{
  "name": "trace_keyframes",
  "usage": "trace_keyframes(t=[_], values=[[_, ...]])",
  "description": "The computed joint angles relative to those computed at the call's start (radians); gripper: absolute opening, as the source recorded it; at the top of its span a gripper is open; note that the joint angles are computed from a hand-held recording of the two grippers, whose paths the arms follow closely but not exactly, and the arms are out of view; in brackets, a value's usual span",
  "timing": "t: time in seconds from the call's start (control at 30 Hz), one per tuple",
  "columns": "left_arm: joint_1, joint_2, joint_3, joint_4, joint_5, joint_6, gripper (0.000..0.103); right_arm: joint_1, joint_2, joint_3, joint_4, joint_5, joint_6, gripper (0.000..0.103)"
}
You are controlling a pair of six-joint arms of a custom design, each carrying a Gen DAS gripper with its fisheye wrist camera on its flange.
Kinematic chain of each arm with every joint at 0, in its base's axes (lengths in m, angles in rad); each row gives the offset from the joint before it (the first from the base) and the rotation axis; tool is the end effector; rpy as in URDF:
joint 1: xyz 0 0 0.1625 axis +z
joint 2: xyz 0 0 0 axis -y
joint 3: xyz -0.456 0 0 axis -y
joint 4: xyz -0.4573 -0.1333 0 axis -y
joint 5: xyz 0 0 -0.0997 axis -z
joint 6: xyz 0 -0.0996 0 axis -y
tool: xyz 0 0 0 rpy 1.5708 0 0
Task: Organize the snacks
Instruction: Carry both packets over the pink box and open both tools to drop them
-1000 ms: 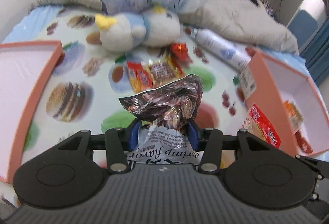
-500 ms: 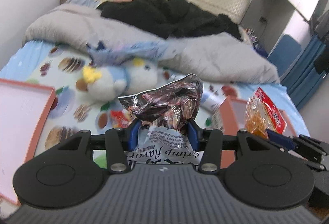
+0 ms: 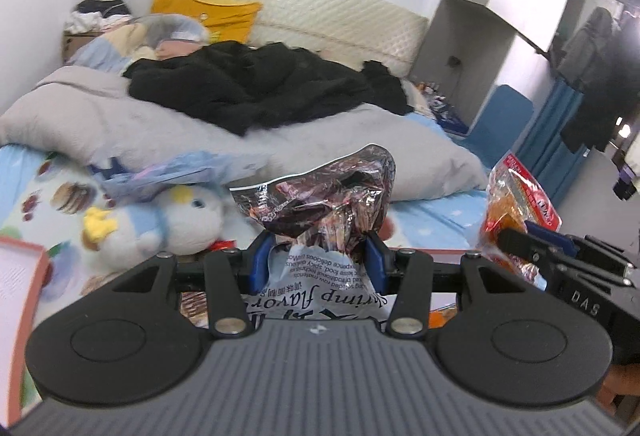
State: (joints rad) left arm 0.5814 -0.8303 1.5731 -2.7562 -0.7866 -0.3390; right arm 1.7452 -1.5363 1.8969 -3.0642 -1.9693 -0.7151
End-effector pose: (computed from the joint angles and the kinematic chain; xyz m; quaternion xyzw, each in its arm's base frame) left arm -0.5273 -0.5902 0.1688 0.2086 0.8811 -0.3895 0.1685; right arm 0.1920 -0.5440 0.5082 0.2600 -0.7924 0.4623 0.3014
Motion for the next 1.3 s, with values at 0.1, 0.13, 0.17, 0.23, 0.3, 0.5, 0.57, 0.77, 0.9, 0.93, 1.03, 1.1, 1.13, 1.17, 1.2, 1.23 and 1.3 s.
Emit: trace_keyframes(t=[0.1,0.13,0.17,0.23,0.3,0.5,0.57,0.77,0.9,0.93,1.03,1.1,1.13,1.17,1.2,1.23,1.3], values=[[0.002,0.050,-0.053,0.014,-0.042,0.009,0.053,-0.015,-0.004,-0.013,-0.012,-0.031,0.001,0.028],[0.002,0.070,-0.072,0.021,-0.058,0.011,0.053,-0.023,-0.006,-0.016,-0.011,-0.046,-0.004,0.028],[0.004,0.086,-0.085,0.023,-0.071,0.013,0.053,-0.030,-0.005,-0.021,-0.005,-0.060,-0.011,0.028],[0.010,0.124,-0.121,0.049,-0.115,-0.006,0.053,-0.052,-0.007,-0.025,0.000,-0.082,-0.019,0.028],[0.017,0.159,-0.152,0.071,-0.156,-0.020,0.053,-0.076,-0.013,-0.021,0.001,-0.104,-0.008,0.028],[0.027,0.276,-0.253,0.159,-0.217,-0.017,0.053,-0.170,-0.046,0.001,0.048,-0.117,0.046,0.028],[0.029,0.315,-0.290,0.191,-0.220,-0.010,0.053,-0.198,-0.054,0.003,0.067,-0.119,0.070,0.028],[0.049,0.426,-0.417,0.289,-0.248,-0.008,0.054,-0.271,-0.056,0.001,0.106,-0.132,0.126,0.028],[0.057,0.474,-0.462,0.322,-0.253,-0.033,0.054,-0.303,-0.046,-0.001,0.130,-0.140,0.143,0.028],[0.058,0.480,-0.469,0.332,-0.253,-0.038,0.054,-0.308,-0.043,0.000,0.130,-0.144,0.138,0.026],[0.059,0.496,-0.482,0.348,-0.252,-0.036,0.054,-0.330,-0.054,0.013,0.138,-0.131,0.141,0.026],[0.059,0.501,-0.486,0.353,-0.250,-0.031,0.056,-0.339,-0.060,0.013,0.144,-0.119,0.143,0.026],[0.059,0.500,-0.487,0.360,-0.249,-0.026,0.063,-0.342,-0.063,0.013,0.147,-0.111,0.148,0.027],[0.060,0.501,-0.491,0.367,-0.254,-0.019,0.070,-0.345,-0.064,0.011,0.155,-0.108,0.160,0.032],[0.061,0.498,-0.490,0.367,-0.258,-0.015,0.073,-0.346,-0.065,0.008,0.159,-0.103,0.169,0.047],[0.060,0.493,-0.484,0.356,-0.255,-0.011,0.076,-0.348,-0.068,0.010,0.157,-0.095,0.173,0.054],[0.055,0.482,-0.470,0.332,-0.249,-0.002,0.078,-0.350,-0.075,0.012,0.157,-0.078,0.174,0.059]])
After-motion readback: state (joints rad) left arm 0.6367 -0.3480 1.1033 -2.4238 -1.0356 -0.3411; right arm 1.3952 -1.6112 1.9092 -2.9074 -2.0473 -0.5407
